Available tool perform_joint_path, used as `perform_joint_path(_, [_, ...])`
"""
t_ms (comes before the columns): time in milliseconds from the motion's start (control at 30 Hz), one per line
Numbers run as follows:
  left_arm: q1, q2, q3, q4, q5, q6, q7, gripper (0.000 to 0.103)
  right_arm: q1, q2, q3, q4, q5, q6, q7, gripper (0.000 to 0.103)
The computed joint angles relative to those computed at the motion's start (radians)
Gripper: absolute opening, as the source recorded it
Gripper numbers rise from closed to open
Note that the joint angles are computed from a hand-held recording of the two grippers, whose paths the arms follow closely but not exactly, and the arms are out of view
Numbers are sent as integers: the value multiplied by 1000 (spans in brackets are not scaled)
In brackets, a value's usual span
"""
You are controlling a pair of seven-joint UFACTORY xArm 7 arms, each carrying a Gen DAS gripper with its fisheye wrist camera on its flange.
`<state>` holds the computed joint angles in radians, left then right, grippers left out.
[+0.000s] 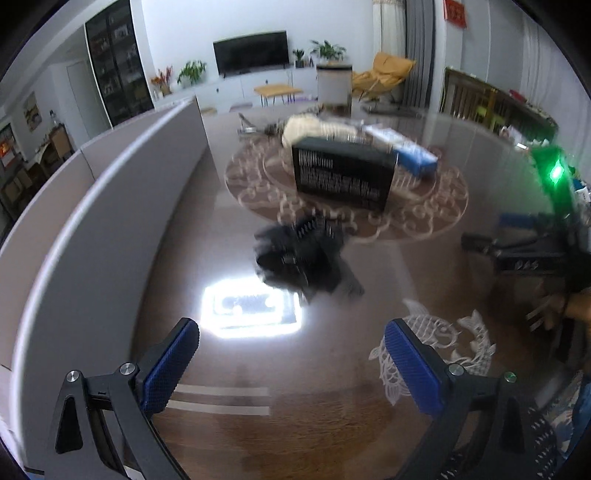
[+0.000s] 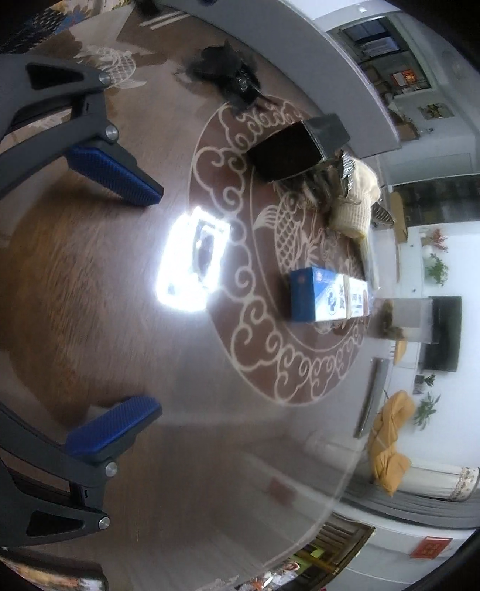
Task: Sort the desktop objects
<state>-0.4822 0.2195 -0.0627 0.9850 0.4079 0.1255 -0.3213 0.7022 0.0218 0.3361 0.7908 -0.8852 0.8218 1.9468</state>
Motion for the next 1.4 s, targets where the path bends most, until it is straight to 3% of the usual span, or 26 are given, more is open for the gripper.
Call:
perform_joint_path(200, [-83,58,99,47,150,22,-150,103,6,22,-4,11,-17,-7,5,103])
perform_joint_path(400, [-57,104,83,77,143,32,-174,103,10,19,-8,10,-15,-7,3,103])
perform_joint_path(567, [4,126,23,86,32,10,-90,103,9,20,-9,11,-16,-7,2,103])
perform_joint_path(633, [64,138,-41,90,-66,11,-14,103,10,20,-9,11,-16,-7,3,103])
perform_joint_path(1100, [56,150,-43,102,-201,15,154,103,11,22,-10,13,-19,-8,5,103])
perform_joint_path(1400, [66,180,-56,164,-252,78,216,103,11,23,-11,13,-20,-8,5,103])
